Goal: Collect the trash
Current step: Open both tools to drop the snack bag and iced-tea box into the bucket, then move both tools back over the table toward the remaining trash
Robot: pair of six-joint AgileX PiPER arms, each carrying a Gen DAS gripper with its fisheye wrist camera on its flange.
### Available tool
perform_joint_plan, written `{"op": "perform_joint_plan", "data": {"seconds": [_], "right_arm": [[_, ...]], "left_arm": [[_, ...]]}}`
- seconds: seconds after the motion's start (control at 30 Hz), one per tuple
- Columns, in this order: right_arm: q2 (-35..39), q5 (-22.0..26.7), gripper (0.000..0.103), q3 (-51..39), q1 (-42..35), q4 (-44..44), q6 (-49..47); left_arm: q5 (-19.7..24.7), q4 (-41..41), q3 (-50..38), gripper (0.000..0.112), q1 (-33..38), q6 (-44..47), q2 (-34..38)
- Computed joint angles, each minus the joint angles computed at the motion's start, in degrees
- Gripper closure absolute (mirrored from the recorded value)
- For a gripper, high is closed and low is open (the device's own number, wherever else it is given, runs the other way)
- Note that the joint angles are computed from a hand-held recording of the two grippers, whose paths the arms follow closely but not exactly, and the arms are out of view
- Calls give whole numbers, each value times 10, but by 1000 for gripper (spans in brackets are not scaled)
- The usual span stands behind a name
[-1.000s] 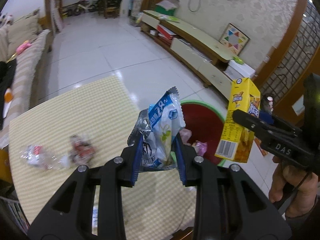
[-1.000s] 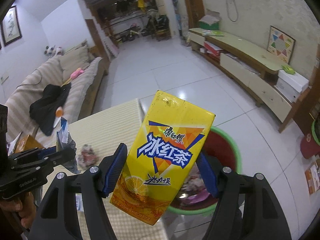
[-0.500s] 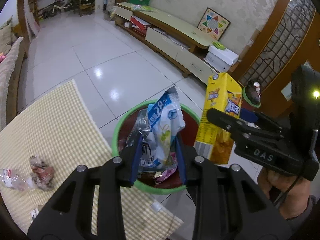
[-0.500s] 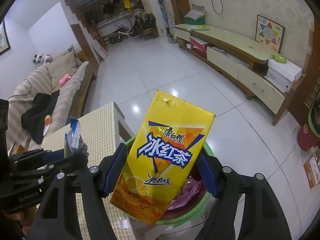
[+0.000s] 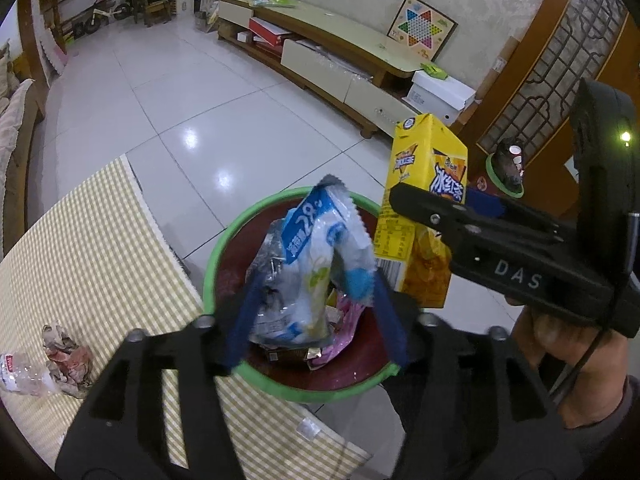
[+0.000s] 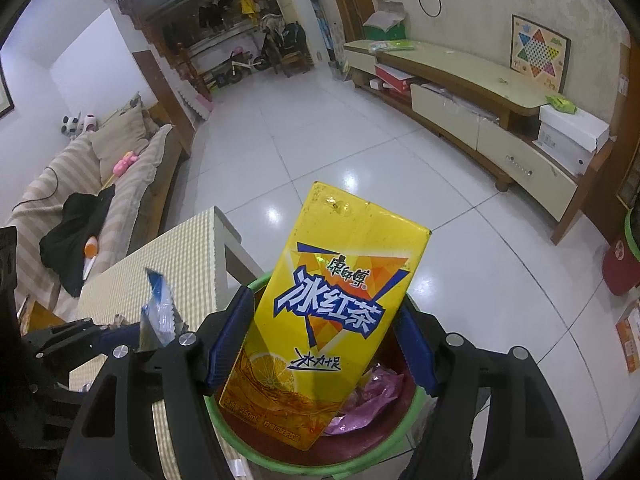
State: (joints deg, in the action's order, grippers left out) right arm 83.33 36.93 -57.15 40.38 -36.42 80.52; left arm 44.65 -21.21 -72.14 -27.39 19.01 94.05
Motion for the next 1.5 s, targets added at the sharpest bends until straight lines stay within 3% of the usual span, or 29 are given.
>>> {"op": "perform_joint_plan", "data": {"seconds": [0.03,0.1,0.13,0.3,0.8,1.1,1.5], "right_arm": [[1,-4,35,2,-2,-1,3],[1,-8,19,2,-6,0,2],[0,-3,18,3,-1,-12,15],[2,4,11,-3,5,-19,27],[8,88,10,-67,84,-39,47],[73,146,9,-163,174,-43,60],[248,181,9,-396,241,10,-23]], "left_arm": [[-4,0,4,39,2,2,-2],[-3,-5,6,29,9,8,-2],[-5,-4,9,24,12,5,-2],[2,-8,14,16,27,10,-5],[24,-26,76,15,101,54,-102],[72,-67,129,15,249,137,-189],[172,-137,152,15,567,325,-212]]}}
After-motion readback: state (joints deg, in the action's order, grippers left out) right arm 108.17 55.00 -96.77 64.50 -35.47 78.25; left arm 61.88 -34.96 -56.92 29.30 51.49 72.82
